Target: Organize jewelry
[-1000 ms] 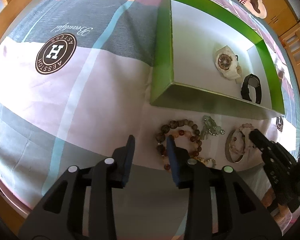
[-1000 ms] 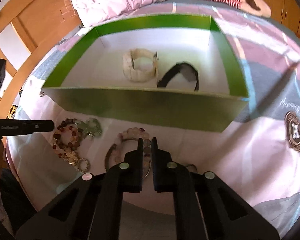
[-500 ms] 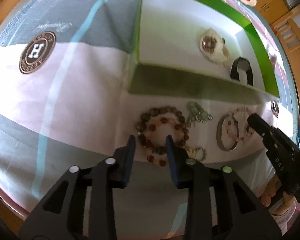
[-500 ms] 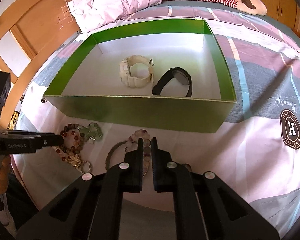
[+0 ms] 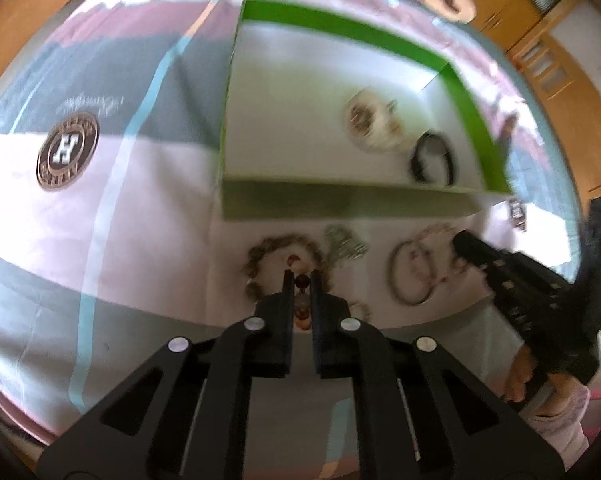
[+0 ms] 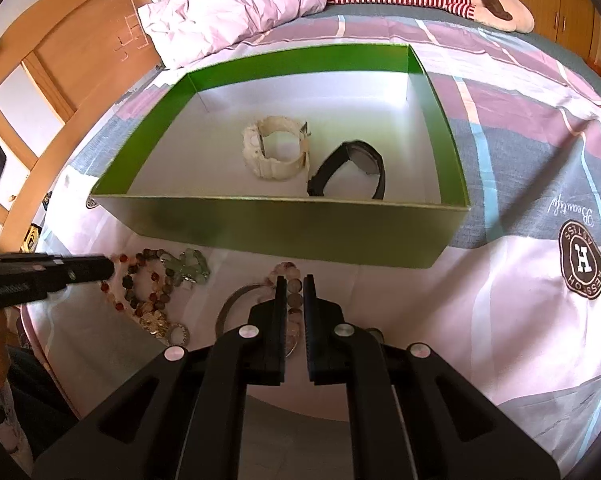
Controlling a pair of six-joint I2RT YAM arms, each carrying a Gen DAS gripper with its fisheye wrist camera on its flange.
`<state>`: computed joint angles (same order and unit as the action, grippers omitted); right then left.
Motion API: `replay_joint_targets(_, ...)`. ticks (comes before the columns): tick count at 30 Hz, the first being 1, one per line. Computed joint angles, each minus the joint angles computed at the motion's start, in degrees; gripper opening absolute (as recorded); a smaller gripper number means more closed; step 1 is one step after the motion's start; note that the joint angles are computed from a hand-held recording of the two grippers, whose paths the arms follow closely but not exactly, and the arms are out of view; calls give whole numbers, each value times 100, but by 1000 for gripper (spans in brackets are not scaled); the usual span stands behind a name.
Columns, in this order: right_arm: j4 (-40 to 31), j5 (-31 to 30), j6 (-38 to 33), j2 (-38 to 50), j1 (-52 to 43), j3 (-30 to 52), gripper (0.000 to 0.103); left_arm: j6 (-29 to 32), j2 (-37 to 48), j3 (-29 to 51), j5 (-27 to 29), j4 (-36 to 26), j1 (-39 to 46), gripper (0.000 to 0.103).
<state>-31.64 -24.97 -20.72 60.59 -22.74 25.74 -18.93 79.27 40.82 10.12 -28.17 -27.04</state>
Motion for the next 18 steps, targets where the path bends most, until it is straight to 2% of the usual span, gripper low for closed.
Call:
replay_joint_targets(6,-471,-24,-43,-735,76,111,8,-19,-739,-79,-502,113,-324,7)
replay_joint_targets(10,-598,-7,-62,-1067,84,134,8,-97,-921,-38,-1104,51,-678,7)
replay_joint_targets(14,-418,347,29,-1288,236,31,7,-155,-935,-71,-1978,53,-1034,7)
replay_joint_targets(18,-300,569,74,-1413,323,-46,7,-176,-878,-47,-2247,70,-1126,7)
